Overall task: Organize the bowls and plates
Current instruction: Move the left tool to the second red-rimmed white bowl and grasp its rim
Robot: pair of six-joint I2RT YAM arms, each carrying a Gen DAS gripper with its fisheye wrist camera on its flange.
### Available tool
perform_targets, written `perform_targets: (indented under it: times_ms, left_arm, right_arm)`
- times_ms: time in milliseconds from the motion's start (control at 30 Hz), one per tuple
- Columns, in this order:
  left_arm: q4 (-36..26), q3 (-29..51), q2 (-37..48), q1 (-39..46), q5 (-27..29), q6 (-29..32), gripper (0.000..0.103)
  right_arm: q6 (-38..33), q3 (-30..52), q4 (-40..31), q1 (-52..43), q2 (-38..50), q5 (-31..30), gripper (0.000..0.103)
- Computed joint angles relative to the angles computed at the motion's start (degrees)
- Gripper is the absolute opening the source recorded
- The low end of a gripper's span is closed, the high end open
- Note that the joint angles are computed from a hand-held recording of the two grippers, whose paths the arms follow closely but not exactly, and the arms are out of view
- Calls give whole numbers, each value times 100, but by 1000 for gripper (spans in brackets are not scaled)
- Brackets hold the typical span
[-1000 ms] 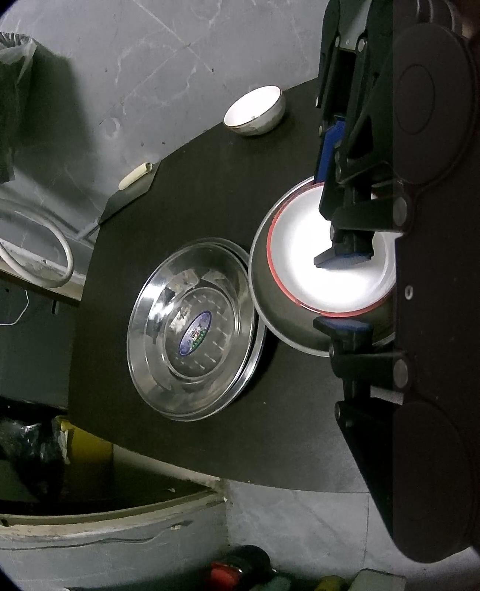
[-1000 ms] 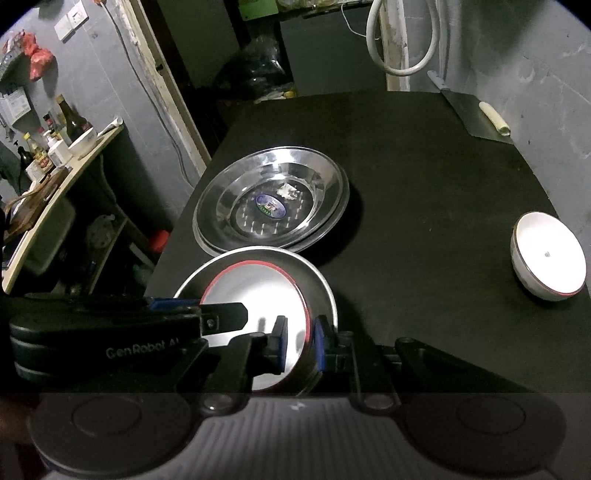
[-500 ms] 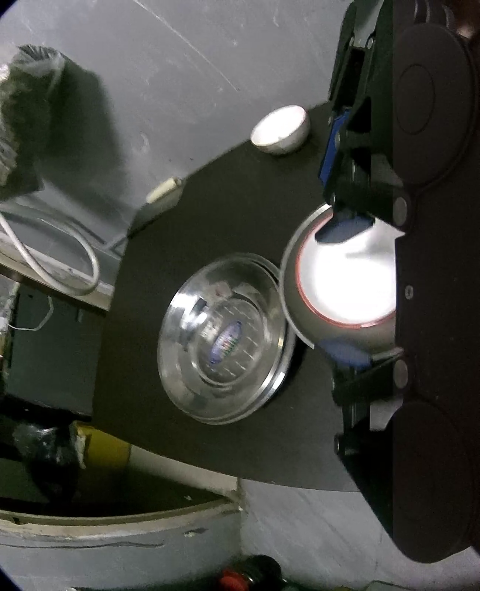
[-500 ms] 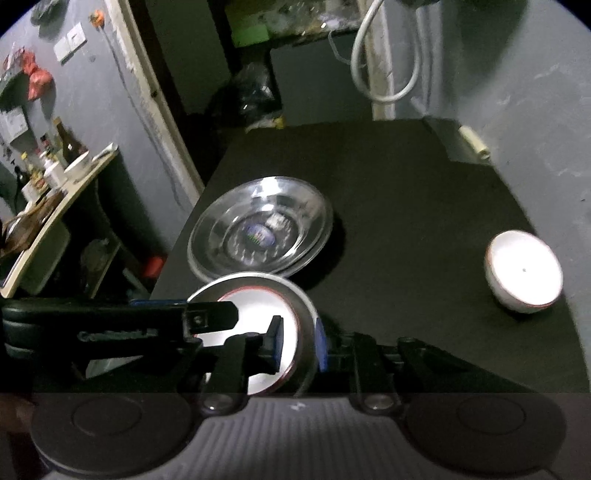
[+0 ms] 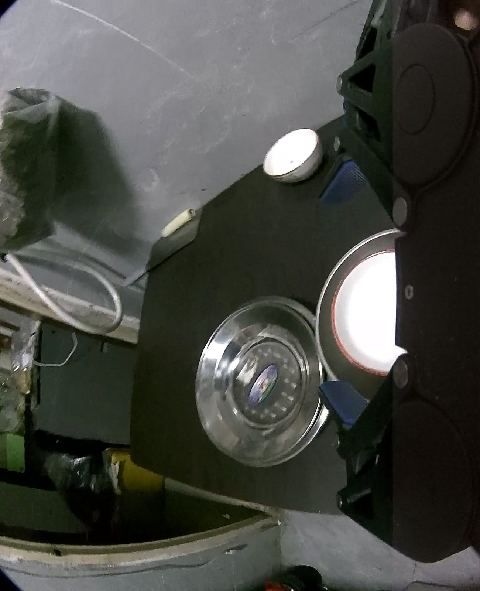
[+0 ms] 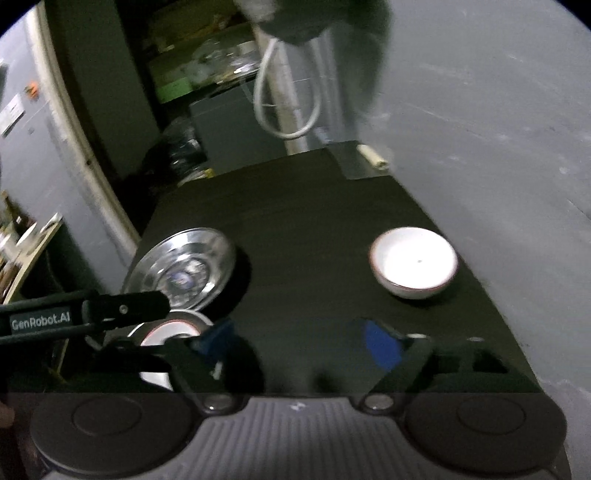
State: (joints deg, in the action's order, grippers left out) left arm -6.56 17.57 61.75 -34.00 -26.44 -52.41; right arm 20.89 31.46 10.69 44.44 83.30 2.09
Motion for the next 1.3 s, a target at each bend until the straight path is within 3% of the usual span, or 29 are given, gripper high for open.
perform_targets:
  times_ms: [100,267,600,867,1000,1300]
  left_arm:
    - [141,196,457,28,29,219,102]
    - [309,627,1166,181,80,691,102]
    - [1115,2157,3278,988,978,2215,102]
    - [791,3753,4754,1282,1572,2914,102]
    - [482,4378,5279,1259,1551,3225,102]
    - [401,4786,5688,1248,1672,3508,102]
  right_arm:
    - [149,-167,145,-240,-1,-62,103]
    - [421,-364,523,-650,259,-167,103]
    - [528,-340,1497,-1308,1282,-447,103]
    - [648,-109,2117,-1703,1922,-585,103]
    - [752,79,2265,-1788,2233,-635,100]
    - [801,455,2202,-1799,2569,-476,86]
